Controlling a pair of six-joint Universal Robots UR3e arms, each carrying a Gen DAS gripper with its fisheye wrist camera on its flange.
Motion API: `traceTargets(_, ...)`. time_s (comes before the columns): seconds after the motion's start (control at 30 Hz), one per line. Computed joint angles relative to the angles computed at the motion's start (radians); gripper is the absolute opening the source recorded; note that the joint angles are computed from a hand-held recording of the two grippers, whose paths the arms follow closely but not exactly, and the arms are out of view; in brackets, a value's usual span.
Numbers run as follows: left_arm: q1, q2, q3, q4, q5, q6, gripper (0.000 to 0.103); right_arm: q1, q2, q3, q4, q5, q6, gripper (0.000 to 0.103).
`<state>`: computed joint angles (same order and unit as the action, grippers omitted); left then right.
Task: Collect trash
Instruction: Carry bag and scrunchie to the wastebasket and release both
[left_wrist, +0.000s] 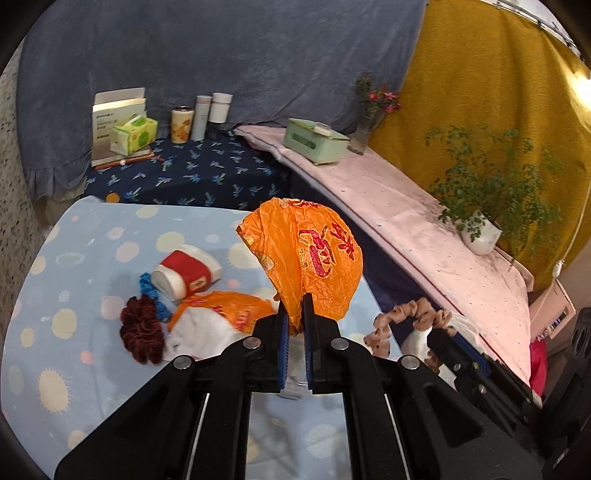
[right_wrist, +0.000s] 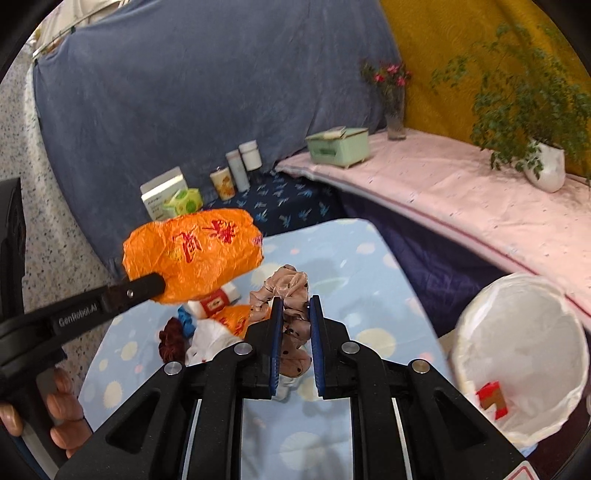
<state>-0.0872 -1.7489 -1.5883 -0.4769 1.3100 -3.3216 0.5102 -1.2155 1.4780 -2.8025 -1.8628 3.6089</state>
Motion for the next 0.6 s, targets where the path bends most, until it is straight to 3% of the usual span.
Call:
traceTargets(0.3, -0.200, -0.069, 0.124, -0.019, 0.073, -0.026, 0.006, -0.115, -0.260, 0.287, -0.078, -0.006, -0.013, 0.013)
traceTargets(0.6, -0.377, -0.224, 0.326, -0.075, 0.138, -0.040, 0.006, -0.285, -0.481, 0.538, -0.110, 0.055, -0.018, 0.013)
